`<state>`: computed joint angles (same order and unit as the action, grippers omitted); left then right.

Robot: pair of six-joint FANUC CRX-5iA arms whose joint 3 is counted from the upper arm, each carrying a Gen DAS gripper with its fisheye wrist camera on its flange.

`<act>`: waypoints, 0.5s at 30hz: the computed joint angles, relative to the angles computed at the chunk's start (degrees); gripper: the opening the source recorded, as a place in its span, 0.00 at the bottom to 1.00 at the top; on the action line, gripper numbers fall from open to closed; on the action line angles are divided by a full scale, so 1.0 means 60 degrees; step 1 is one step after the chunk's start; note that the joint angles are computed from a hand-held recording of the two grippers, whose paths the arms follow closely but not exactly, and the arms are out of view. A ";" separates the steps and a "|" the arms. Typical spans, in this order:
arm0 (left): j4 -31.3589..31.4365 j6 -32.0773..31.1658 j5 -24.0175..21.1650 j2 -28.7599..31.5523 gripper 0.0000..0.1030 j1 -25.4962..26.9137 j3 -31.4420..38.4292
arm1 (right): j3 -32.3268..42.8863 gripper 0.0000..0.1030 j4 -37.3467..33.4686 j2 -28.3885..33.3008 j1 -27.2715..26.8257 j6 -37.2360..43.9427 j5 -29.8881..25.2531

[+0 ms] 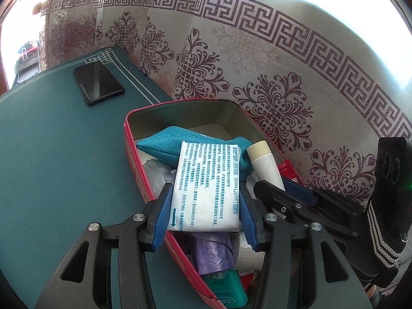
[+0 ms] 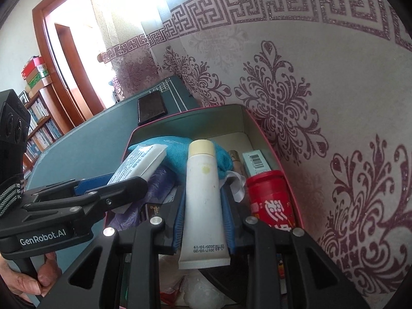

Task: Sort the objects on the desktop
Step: 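Carry the wipe packet and white tube over the red box with both tools, then open both tools to drop the wipe packet and white tube into the box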

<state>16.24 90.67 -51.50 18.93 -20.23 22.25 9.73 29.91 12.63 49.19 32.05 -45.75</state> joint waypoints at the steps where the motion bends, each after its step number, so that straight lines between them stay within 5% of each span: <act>1: -0.0042 0.0008 0.0001 0.0008 0.50 -0.0027 0.0006 | 0.0010 0.29 -0.0004 0.0013 -0.0002 0.0023 -0.0014; 11: 0.0826 -0.0240 -0.0066 0.0026 0.51 0.0106 -0.0214 | 0.0000 0.29 0.0066 0.0014 0.0008 0.0013 -0.0173; 15: 0.1181 -0.0009 -0.0258 0.0029 0.63 0.0208 -0.0248 | -0.0017 0.30 0.0014 -0.0035 -0.0015 -0.0179 -0.0286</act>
<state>23.33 90.62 -53.05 19.10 -18.98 20.76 9.63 29.99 12.42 49.10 30.98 -47.46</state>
